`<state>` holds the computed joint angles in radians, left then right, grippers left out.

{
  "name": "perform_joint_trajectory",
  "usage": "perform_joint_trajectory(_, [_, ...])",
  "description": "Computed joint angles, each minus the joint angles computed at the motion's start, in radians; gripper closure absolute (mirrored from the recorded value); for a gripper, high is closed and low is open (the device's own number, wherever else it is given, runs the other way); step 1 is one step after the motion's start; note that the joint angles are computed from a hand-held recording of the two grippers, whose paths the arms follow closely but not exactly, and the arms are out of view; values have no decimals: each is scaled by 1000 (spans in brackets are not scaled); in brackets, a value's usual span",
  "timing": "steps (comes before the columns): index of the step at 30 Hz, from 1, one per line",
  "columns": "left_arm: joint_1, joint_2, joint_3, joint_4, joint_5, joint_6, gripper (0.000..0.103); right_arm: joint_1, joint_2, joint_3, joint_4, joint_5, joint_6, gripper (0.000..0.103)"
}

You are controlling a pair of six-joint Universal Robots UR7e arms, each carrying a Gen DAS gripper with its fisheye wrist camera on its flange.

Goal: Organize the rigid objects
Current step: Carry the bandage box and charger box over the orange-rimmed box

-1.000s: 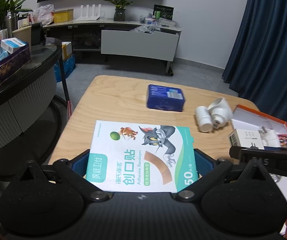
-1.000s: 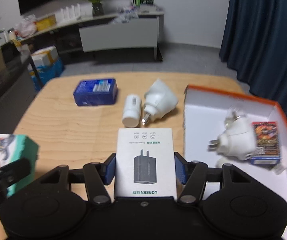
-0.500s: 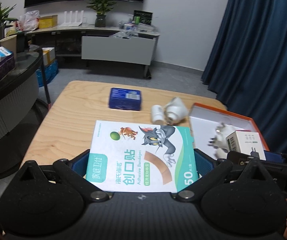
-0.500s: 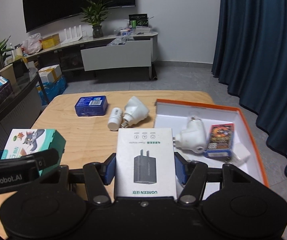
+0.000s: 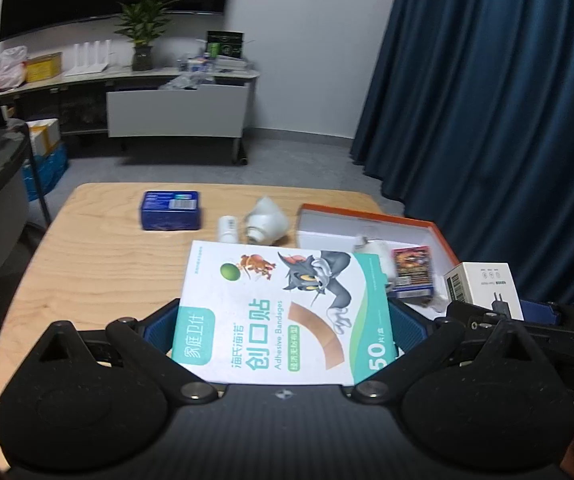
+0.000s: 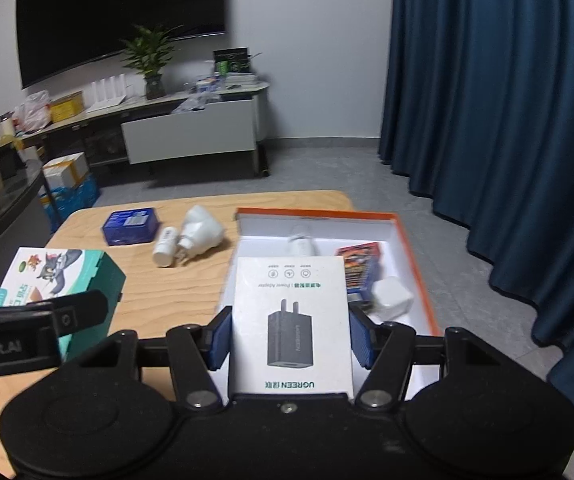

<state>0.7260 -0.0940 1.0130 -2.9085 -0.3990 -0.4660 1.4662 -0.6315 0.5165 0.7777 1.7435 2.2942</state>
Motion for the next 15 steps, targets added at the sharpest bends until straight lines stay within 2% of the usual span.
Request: perform_joint_trajectory(15, [6, 124, -225, 35, -94, 141, 0, -41, 43, -166, 54, 16, 36, 33])
